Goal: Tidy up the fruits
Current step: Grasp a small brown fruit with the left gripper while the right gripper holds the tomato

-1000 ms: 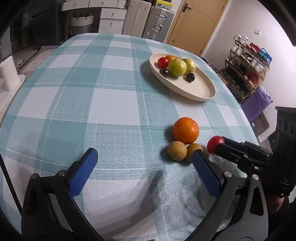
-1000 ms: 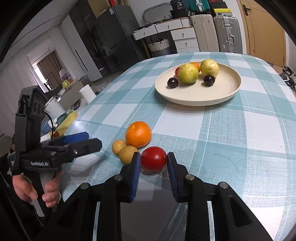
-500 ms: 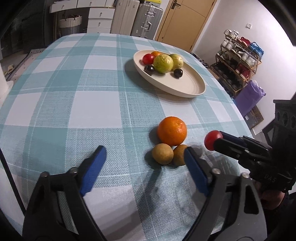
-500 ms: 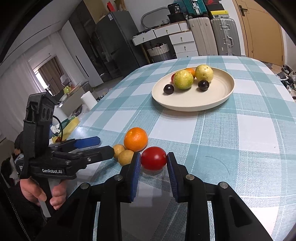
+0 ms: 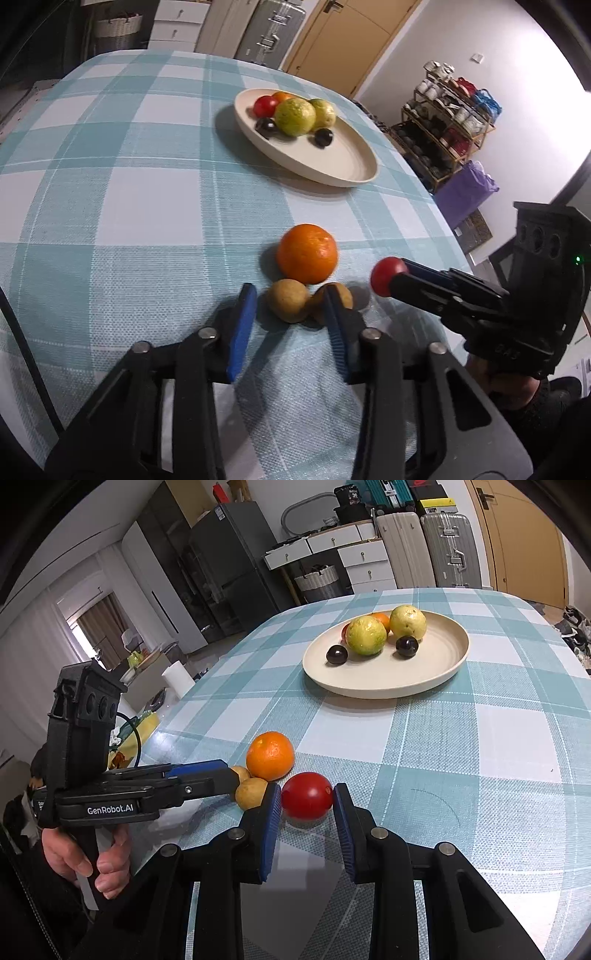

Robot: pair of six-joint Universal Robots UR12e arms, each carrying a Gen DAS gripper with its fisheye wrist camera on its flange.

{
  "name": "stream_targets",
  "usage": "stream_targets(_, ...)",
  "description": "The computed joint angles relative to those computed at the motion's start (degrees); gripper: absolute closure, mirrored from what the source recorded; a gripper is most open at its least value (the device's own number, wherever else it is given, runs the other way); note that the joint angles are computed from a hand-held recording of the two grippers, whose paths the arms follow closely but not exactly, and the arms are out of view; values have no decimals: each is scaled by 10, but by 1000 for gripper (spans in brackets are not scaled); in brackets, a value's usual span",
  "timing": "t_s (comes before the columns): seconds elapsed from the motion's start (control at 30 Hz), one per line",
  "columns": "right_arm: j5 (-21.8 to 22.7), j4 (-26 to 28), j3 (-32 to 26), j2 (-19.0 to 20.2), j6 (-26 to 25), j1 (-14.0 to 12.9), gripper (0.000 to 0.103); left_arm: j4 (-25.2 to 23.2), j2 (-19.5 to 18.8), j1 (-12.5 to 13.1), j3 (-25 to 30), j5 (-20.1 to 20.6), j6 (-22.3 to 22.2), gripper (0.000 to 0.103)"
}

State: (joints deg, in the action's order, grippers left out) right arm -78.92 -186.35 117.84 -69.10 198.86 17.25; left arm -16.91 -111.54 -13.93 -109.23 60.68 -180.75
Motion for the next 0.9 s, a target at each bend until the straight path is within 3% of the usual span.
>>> stream_targets(0.17,2,2,0,0,0,-1,73,3,-1,-1,1,-1,1,82)
stream_targets(0.9,0,21,-8,4,3,-3,73,11,7,7,-4,-5,-3,82)
